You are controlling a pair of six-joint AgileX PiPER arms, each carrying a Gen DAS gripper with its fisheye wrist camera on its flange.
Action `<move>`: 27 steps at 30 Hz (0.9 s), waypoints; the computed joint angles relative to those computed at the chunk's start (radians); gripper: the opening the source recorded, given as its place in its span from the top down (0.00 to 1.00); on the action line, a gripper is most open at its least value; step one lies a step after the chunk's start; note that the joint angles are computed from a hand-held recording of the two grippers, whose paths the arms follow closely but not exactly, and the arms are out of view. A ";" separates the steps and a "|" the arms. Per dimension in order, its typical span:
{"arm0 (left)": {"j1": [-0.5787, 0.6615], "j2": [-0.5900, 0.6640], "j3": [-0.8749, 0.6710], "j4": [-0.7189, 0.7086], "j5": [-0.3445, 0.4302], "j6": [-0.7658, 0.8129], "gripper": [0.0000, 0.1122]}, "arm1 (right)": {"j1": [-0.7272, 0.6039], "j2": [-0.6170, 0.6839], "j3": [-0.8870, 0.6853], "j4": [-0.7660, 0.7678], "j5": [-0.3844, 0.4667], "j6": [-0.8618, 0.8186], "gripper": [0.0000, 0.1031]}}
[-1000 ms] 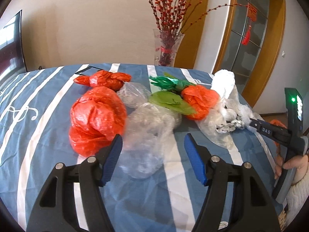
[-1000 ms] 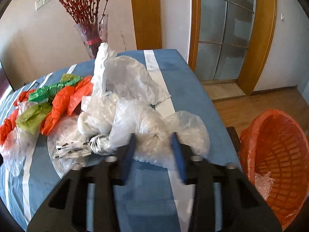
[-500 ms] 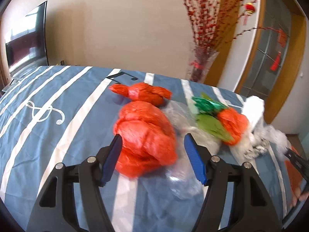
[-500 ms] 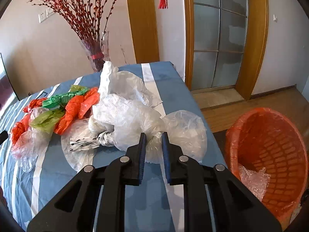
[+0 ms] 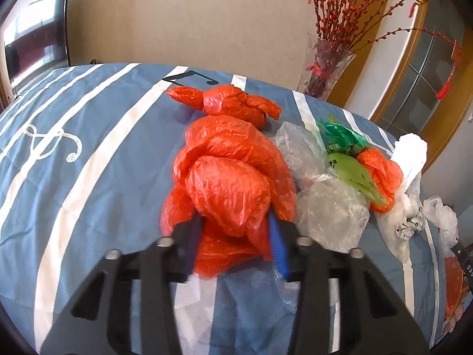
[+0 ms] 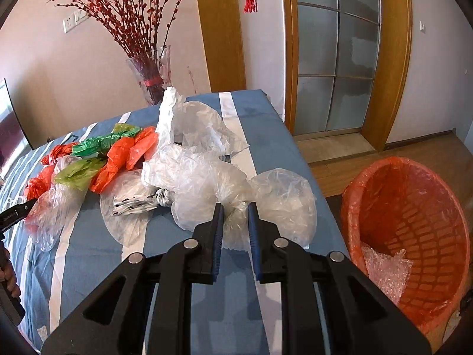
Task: Collect trash
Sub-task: 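Grasp a clear plastic bag with the right tool while the left tool grasps the red-orange bag, then carry both bags over the orange basket and open both tools to drop them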
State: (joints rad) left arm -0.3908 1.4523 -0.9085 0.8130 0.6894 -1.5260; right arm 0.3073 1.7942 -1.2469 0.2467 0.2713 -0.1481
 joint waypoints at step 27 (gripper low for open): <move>-0.438 -0.033 -0.231 0.174 0.315 -0.118 0.87 | -0.125 -0.279 0.234 0.507 -0.018 -0.511 0.83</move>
State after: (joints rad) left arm -0.8286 1.4189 -1.1396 0.9868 1.0044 -1.6441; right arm 0.1826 1.5154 -1.0127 0.7534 0.2536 -0.6590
